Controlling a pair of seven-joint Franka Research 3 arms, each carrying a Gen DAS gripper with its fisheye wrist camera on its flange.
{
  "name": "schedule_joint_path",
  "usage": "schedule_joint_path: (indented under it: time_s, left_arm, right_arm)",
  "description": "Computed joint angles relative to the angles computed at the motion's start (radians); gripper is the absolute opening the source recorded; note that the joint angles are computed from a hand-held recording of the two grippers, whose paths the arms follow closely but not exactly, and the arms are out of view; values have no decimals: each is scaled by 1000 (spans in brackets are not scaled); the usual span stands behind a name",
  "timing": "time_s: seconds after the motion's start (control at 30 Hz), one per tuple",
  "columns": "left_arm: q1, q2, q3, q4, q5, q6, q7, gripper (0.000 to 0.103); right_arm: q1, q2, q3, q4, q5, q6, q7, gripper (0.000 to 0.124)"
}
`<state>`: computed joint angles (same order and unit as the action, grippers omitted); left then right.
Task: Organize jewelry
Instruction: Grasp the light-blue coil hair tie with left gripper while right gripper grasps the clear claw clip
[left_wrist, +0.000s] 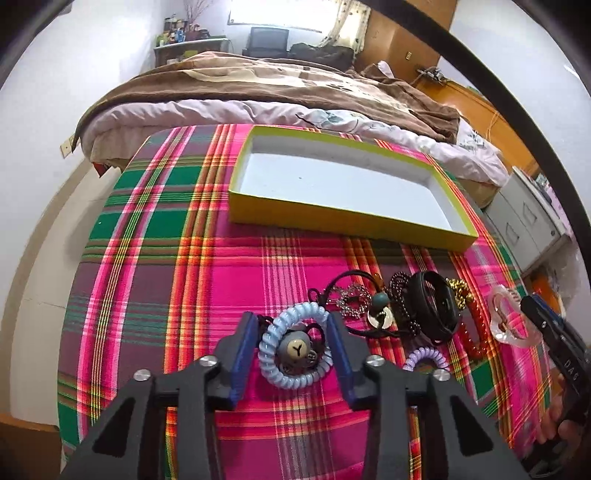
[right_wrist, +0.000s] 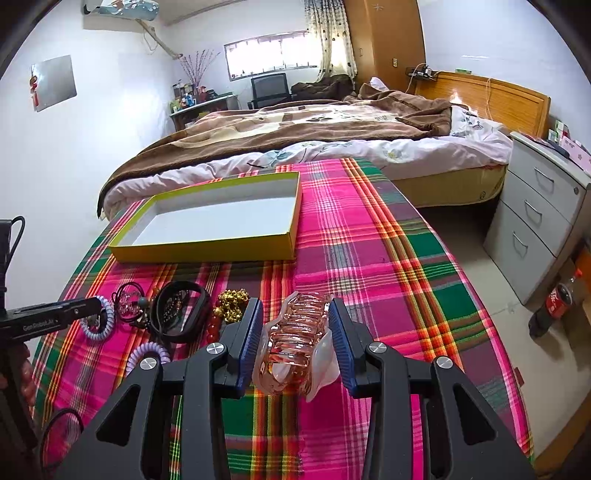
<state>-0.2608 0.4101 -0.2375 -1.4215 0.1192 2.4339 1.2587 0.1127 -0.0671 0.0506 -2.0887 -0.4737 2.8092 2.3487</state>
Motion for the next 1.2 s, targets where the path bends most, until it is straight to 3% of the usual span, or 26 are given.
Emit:
schedule_joint_path:
  time_s: [0.13,0.37,0.67,0.73,0.77,0.93,1.03,1.1,1.2]
  left_arm:
    - [-2,2,-4,3,-4,4,2,23]
    - [-3,-22,-9,-29,-9,17,12,12]
    - [19,-98,-23,-130,-66,112,10,10]
    - [20,-110,-23,-140,-69,125,11,10]
    - [21,-116,-25,-144,-73,131,16,10]
    - [12,-103,-15,-127,-58,112,1,10]
    - [12,-93,-7,-125,-51,88,-32,11]
    - [10,-97,2,-138,-31,93,-55,16]
    - [24,-103,-7,-157,-44,92,-49,44]
  right_arm:
    - [1,1,1,1,-5,0,7,38]
    - [0,0,0,-1,-5,4,8,38]
    - [-3,-7,2,-8,-12,14,17,38]
    - [-5,-12,3,-13,-14,24,17,28]
    - [-8,-10,8,-8,-34,22,31,10]
    - [-10,-27,1,-29,8,36,-7,10]
    - [-25,-37,9,-43,4,42,6,14]
    - [-27,-43,9,-54,24,53,-16,30]
    - [-16,-43,3,-79,109,113,-110,59]
